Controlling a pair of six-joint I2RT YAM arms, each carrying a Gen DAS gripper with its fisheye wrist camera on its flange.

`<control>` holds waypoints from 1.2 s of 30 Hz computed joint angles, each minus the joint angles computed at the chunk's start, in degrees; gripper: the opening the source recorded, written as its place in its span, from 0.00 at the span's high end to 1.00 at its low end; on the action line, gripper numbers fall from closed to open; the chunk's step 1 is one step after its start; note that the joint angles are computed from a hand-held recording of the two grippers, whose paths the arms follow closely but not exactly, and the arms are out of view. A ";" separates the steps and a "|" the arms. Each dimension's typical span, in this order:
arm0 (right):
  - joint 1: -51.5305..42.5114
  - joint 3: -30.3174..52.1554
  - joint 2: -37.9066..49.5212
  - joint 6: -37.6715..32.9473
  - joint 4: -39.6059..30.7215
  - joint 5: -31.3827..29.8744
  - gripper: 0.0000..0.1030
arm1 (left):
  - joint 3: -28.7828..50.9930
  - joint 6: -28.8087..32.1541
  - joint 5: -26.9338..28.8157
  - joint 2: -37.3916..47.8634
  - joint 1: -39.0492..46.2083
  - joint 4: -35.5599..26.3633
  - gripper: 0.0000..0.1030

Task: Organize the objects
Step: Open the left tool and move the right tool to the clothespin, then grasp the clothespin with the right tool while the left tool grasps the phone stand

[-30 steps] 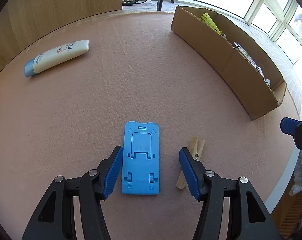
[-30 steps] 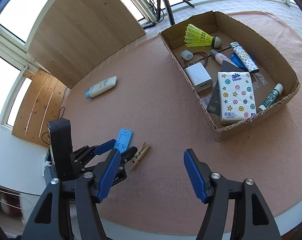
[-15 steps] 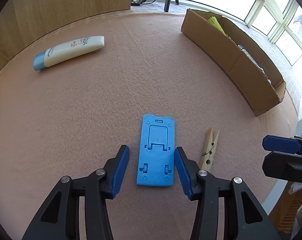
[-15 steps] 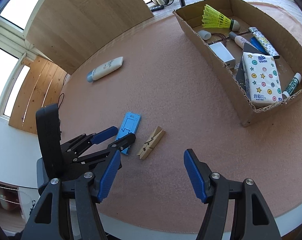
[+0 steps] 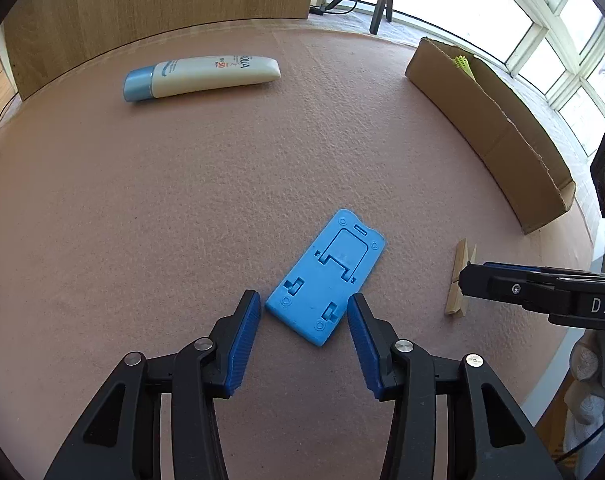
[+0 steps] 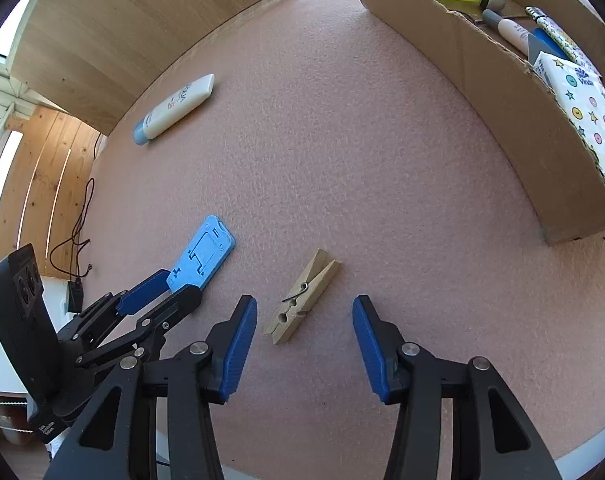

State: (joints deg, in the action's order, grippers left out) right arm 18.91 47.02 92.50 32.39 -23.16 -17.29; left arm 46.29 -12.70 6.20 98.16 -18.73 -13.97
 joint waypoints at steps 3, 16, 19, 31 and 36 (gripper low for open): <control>1.30 2.39 1.53 -0.25 -1.24 2.34 0.57 | -1.14 0.72 0.55 -0.82 0.86 0.47 0.54; 11.14 9.52 6.80 -8.06 -6.96 16.60 0.82 | 4.12 9.22 -0.81 3.28 -0.80 -1.85 0.46; 10.88 8.56 5.93 -9.39 -7.14 17.17 0.87 | 6.13 10.69 -1.66 5.21 -1.78 -2.06 0.46; 7.71 5.20 2.50 -11.54 -6.96 17.38 0.89 | 11.02 10.42 -3.02 9.30 -5.50 -2.95 0.60; 6.33 3.56 0.87 -12.28 -6.44 17.15 0.89 | 9.64 5.24 0.35 8.10 -4.43 -1.80 0.61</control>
